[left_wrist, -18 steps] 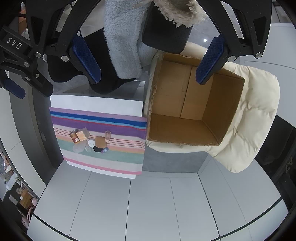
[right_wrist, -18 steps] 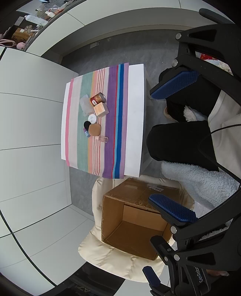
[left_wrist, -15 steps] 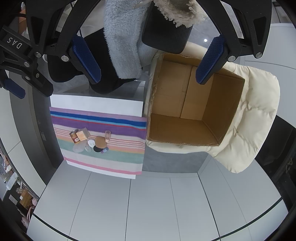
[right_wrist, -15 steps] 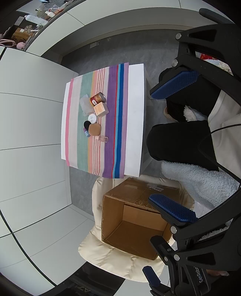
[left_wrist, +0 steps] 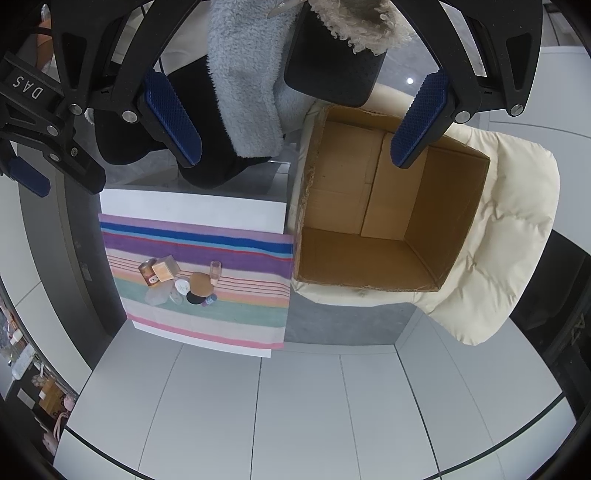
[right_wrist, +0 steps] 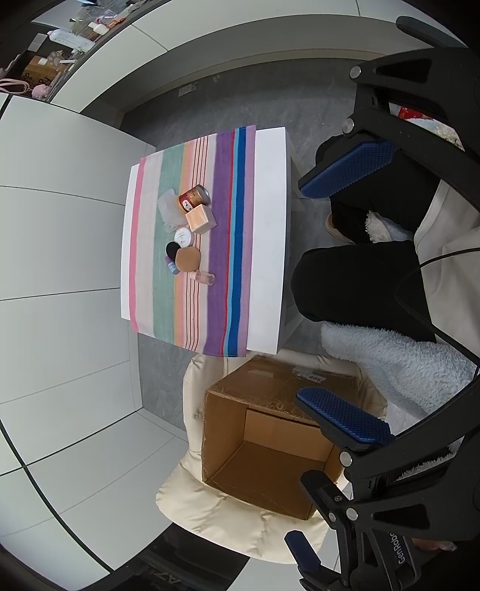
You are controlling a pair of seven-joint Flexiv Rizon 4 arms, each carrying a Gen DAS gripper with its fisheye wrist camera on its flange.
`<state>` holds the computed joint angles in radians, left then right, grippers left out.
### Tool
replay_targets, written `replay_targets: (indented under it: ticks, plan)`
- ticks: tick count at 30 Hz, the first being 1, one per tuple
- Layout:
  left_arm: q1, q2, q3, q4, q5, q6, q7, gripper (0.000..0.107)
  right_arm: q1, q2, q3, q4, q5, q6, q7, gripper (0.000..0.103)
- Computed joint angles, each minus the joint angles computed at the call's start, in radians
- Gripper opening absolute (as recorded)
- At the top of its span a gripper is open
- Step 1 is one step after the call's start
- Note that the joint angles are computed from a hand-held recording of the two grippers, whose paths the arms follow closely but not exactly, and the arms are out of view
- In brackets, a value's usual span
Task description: Organize objects
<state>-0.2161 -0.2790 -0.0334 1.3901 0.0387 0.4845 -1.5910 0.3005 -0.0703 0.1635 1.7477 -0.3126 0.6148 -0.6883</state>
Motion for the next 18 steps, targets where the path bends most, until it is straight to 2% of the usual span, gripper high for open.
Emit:
replay_targets:
  ticks: [18]
  plan:
    - [-0.006, 0.002, -0.001, 0.001, 0.01, 0.008, -0.007, 0.103, 0.0, 0.005, 0.001, 0.013, -0.007, 0.006, 0.009, 0.103]
